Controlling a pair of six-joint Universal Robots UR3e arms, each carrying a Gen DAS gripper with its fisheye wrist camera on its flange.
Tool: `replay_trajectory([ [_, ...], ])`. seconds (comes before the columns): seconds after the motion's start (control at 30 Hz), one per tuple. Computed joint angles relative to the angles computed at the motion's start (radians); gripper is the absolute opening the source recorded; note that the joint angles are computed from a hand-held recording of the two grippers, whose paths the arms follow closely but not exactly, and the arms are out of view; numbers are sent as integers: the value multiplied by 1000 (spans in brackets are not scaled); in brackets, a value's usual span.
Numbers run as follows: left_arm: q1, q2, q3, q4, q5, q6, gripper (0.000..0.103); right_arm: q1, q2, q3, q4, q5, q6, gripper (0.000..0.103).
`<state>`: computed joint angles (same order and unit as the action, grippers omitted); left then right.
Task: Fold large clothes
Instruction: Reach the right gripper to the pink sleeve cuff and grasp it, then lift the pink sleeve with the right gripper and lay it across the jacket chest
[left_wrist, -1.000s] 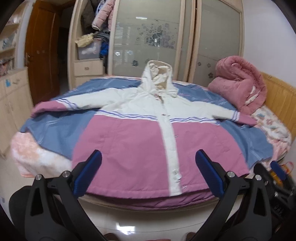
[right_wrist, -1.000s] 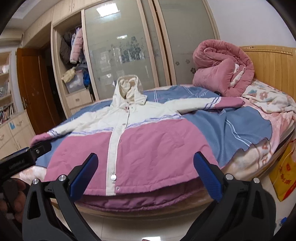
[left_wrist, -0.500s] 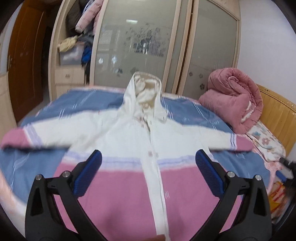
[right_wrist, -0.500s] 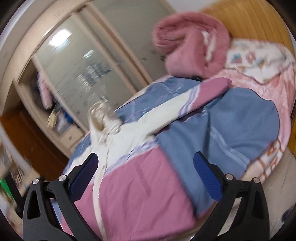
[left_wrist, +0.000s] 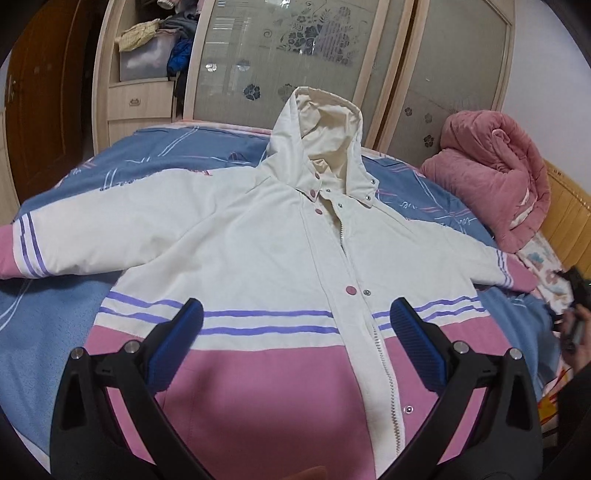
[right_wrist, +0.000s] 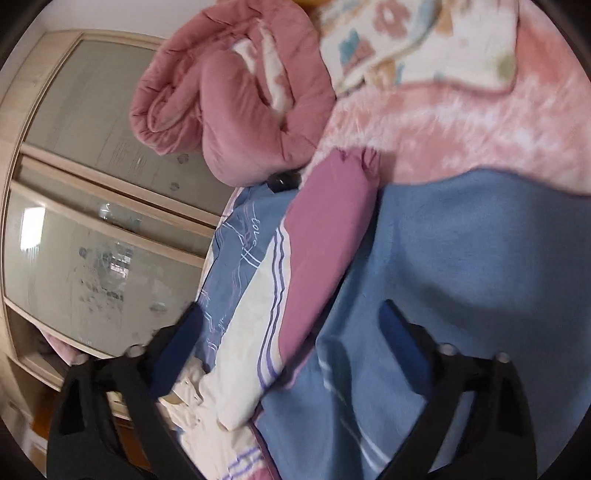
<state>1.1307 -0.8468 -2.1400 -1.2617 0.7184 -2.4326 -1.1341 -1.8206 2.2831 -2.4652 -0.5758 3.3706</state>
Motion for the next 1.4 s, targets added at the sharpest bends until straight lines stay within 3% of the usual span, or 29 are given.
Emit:
replay_trajectory([
  [0.1, 19, 20, 7, -68, -19, 48, 101, 84, 189, -49, -228, -53, 123, 87],
  [0.17, -16, 3, -8, -2, 4, 20, 101, 128, 295, -79, -388, -77, 225, 87],
  [0.23, -46, -27, -12, 47, 23, -9, 101, 157, 371, -116, -491, -92, 266, 80],
  [0.4, -88, -72, -25, 135, 48, -57, 101, 226, 557, -250, -610, -178, 345, 69],
  [0.47, -108, -88, -28, 171, 62, -84, 101, 244, 599, -281, -643, -217, 365, 61],
  [0.5, -116, -94, -26, 182, 66, -96, 101, 252, 617, -292, -665, -230, 369, 52],
  [0.53, -123, -99, -25, 192, 67, -108, 101, 256, 622, -294, -677, -240, 369, 36],
  [0.6, -122, -94, -21, 183, 65, -107, 101, 270, 628, -319, -681, -273, 366, 19],
  [0.7, -117, -72, -24, 179, 59, -104, 101, 294, 611, -339, -724, -303, 377, 10],
  [0.93, -34, 3, 18, 26, 5, -49, 101, 397, 475, -392, -714, -412, 374, 8],
  [1.13, 146, 78, 116, -306, -107, 124, 101, 558, 339, -482, -668, -502, 347, 7],
  [1.23, 221, 97, 156, -414, -141, 192, 101, 671, 303, -551, -634, -564, 332, 7],
  [1.3, 242, 107, 149, -385, -148, 185, 101, 757, 296, -612, -597, -622, 307, 7],
  [1.4, 247, 116, 103, -231, -131, 112, 101, 909, 303, -706, -545, -730, 279, 7],
])
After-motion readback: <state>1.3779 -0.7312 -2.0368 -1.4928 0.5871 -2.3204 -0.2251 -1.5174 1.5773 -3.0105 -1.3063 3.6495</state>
